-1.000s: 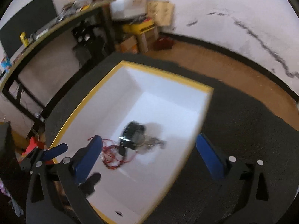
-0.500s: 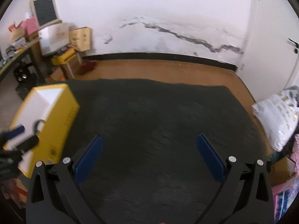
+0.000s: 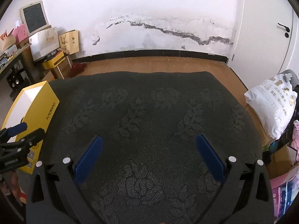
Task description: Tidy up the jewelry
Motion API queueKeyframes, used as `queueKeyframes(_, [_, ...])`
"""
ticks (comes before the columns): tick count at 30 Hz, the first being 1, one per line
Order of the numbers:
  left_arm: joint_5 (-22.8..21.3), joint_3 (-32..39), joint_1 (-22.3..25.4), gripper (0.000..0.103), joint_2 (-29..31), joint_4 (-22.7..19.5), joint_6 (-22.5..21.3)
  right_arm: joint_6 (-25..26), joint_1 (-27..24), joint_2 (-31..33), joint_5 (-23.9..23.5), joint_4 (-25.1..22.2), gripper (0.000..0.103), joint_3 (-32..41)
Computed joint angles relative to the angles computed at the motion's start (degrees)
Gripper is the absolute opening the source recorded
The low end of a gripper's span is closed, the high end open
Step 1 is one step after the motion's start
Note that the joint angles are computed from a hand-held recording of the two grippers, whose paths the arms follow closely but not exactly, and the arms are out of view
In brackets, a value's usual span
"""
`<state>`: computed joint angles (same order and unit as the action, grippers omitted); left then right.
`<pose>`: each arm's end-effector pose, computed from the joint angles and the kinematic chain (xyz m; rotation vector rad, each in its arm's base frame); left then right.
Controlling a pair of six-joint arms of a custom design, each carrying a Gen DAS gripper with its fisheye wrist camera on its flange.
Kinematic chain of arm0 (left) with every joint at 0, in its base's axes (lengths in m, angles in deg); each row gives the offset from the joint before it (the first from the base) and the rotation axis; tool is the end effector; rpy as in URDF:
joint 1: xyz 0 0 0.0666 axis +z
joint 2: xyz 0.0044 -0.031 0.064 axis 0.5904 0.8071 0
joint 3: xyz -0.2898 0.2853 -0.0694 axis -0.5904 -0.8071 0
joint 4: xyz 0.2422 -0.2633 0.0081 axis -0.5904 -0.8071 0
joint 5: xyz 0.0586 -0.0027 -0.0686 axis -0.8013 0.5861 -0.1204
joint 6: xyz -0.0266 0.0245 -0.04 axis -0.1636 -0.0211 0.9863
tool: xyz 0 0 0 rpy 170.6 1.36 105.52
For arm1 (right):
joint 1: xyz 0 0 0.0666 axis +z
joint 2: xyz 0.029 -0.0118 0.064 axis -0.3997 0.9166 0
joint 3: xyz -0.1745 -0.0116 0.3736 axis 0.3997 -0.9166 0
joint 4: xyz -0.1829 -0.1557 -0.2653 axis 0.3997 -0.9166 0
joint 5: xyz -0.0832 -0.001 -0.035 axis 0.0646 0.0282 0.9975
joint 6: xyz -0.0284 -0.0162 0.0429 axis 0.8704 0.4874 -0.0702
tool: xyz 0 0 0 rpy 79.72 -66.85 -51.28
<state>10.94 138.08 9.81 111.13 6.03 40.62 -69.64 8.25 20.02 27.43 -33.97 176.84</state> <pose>0.4299 -0.2166 0.6130 0.5536 2.4043 -0.3119 0.3171 0.1732 0.6003 0.5022 2.3479 -0.1578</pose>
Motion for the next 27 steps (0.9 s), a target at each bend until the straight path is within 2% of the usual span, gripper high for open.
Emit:
queueKeyframes(9, [-1.4, -0.4, -1.7, 0.096, 0.8, 1.2, -1.5, 1.1, -0.5, 0.2, -0.9, 1.1, 0.097, -0.8])
queueKeyframes(12, [-4.0, -1.2, -2.3, 0.096, 0.7, 3.0, -1.4, 1.5, -0.8, 0.3, -1.5, 1.6, 0.097, -1.2])
queueKeyframes(19, [-2.0, -0.3, -2.0, 0.096, 1.9, 1.4, -1.4, 2.9, -1.4, 0.6, -2.2, 2.8, 0.097, -2.1])
queueKeyframes(27, [-1.9, -0.1, -2.1, 0.096, 2.4, 1.0, -0.8, 2.8, -1.4, 1.0, -2.2, 2.6, 0.097, -1.9])
